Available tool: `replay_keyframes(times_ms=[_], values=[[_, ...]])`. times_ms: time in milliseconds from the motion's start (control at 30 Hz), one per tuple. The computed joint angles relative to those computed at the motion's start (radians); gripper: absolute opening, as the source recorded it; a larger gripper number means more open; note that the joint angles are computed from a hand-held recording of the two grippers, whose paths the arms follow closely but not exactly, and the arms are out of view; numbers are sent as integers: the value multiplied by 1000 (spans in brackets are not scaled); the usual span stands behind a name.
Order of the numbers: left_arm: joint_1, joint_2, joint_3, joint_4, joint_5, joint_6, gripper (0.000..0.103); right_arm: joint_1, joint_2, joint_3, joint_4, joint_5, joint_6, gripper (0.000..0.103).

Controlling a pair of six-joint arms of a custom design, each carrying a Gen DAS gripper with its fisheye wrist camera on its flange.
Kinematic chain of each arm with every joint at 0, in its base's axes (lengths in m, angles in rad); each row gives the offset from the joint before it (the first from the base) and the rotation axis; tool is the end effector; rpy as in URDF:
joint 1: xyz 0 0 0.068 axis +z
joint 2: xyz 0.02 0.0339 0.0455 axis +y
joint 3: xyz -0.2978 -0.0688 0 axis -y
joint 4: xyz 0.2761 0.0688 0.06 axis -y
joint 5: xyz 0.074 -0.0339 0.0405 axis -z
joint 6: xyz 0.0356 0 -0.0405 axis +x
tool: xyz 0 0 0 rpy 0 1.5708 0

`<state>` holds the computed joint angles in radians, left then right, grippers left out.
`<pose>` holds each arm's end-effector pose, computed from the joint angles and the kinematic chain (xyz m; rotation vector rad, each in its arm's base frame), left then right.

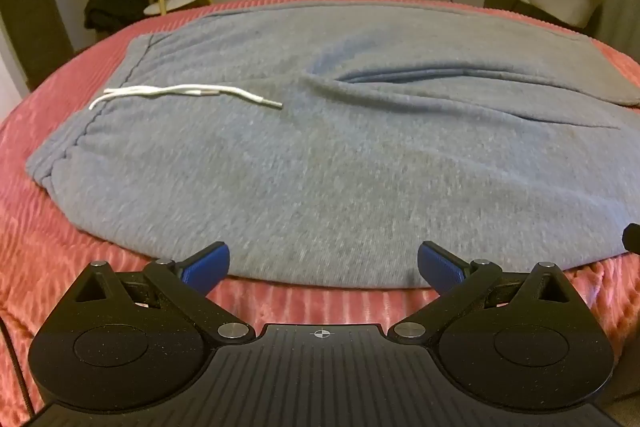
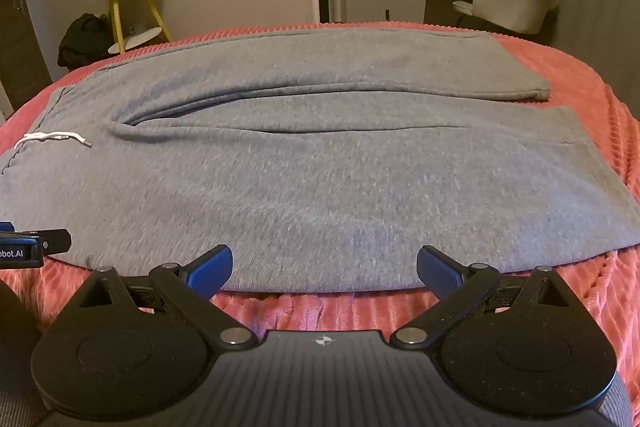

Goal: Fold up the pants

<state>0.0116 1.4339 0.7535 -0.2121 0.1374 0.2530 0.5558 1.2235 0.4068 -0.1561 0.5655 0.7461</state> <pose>0.3003 -0.0014 0.1964 0.3543 2.4267 -0.0531 0.1884 0.0946 0.1474 0.4302 2.3057 -0.1036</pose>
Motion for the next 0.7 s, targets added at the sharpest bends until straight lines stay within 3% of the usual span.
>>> replay_keyframes(times_ms=[700], values=[[10, 6, -2, 4, 7, 0, 103, -29, -1, -9, 27, -14, -34, 99]])
